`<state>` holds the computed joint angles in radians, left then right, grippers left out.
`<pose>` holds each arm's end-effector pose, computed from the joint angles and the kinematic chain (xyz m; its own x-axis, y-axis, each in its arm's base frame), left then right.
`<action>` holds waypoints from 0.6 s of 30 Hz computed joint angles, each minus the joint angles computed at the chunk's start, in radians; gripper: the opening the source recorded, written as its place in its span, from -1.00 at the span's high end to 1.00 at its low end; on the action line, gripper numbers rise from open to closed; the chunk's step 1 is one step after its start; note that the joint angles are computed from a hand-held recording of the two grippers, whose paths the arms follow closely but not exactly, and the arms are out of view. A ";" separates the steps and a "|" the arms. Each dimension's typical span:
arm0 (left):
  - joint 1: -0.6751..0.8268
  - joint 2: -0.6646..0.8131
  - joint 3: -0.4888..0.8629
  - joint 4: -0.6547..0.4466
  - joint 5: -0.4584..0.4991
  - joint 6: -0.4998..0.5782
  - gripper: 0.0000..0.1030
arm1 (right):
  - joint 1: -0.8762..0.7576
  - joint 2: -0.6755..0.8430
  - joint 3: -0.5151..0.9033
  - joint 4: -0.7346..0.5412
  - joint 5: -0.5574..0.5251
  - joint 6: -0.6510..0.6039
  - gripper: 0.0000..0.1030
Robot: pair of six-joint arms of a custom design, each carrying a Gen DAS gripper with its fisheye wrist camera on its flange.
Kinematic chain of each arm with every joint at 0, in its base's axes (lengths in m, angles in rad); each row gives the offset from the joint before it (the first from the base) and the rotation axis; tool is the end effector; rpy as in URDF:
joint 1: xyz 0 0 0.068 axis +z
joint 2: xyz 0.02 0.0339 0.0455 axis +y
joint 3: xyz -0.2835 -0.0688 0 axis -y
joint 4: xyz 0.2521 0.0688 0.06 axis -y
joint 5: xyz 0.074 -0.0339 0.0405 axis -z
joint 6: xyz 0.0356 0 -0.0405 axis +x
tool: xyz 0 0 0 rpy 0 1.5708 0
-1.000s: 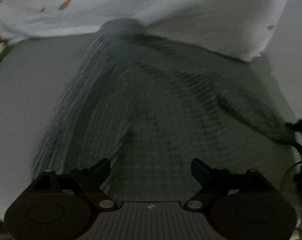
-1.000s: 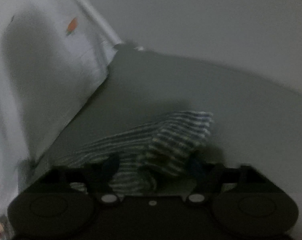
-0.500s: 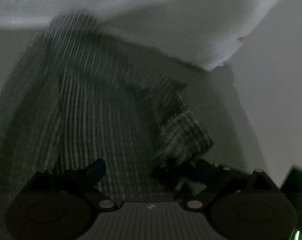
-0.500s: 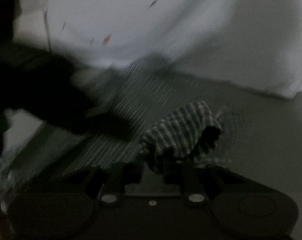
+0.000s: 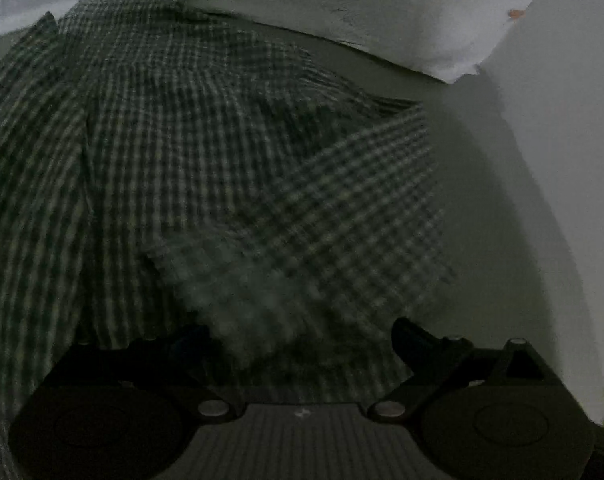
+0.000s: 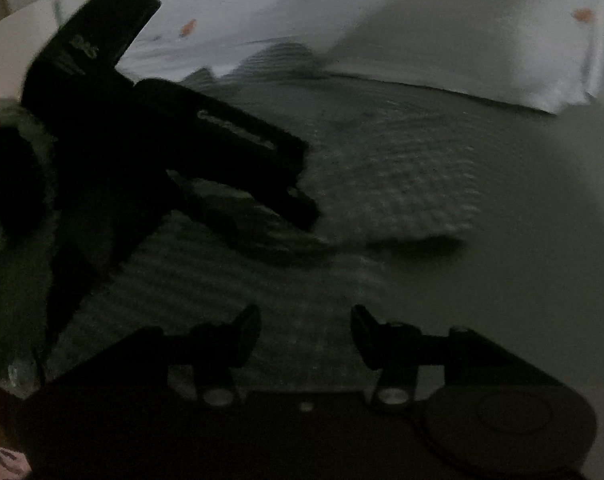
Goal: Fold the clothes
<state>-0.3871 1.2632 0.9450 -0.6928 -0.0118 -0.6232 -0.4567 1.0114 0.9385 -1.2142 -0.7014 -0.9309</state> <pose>0.2322 -0.0942 0.2689 -0.8541 -0.2820 -0.4370 -0.1562 0.9405 -0.3018 0.1481 -0.0472 0.2981 -0.6547 -0.3611 -0.6641 -0.5868 0.7966 0.1454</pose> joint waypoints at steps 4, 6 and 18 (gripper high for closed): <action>0.039 0.007 -0.013 0.038 -0.021 -0.017 -0.84 | -0.177 0.043 -0.011 -0.051 -0.005 -0.113 0.00; 0.039 0.013 -0.009 0.041 -0.047 -0.034 -0.69 | -0.233 0.067 -0.017 -0.053 -0.004 -0.134 0.01; 0.047 0.010 0.106 -0.058 -0.120 -0.050 0.92 | -0.368 0.152 0.005 -0.232 -0.076 -0.224 0.03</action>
<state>-0.3398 1.2734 1.0506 -0.7507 -0.1321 -0.6731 -0.8250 1.1631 0.9434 -1.4465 -0.7771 -1.1545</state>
